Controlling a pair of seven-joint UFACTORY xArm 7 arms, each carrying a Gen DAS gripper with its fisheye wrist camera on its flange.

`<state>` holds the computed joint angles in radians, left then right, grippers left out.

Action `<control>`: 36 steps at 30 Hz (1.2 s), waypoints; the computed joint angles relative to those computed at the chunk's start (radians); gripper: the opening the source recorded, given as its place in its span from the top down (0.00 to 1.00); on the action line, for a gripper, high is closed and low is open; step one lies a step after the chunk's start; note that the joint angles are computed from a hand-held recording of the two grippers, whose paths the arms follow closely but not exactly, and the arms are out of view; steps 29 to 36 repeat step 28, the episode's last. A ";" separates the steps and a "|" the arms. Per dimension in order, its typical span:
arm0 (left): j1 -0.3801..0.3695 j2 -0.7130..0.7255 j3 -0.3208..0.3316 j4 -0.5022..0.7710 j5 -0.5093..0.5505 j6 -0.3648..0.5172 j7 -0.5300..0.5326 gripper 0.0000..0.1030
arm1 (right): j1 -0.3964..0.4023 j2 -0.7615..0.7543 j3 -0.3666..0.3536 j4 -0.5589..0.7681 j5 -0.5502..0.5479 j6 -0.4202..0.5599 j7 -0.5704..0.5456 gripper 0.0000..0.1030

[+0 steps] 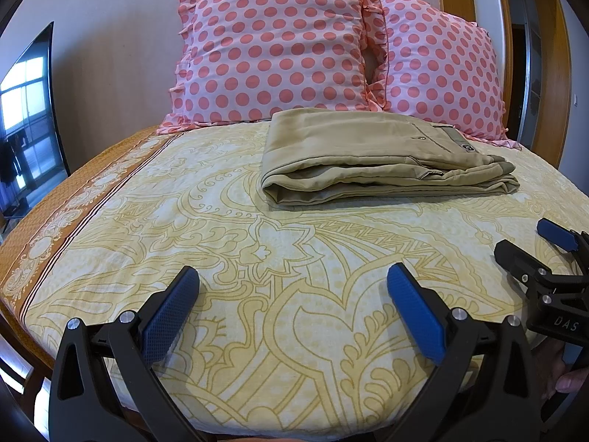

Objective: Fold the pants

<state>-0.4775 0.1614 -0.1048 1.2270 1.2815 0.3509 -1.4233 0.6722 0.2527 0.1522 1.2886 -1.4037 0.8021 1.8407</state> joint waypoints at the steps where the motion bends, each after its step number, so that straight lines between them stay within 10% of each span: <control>1: 0.000 0.000 0.000 0.001 -0.001 0.000 0.001 0.01 | 0.000 0.000 0.000 0.000 -0.001 0.000 0.000 0.02; 36: -0.005 0.004 0.000 0.007 0.012 0.007 -0.015 0.01 | 0.003 0.003 0.000 0.002 -0.004 0.005 0.005 0.02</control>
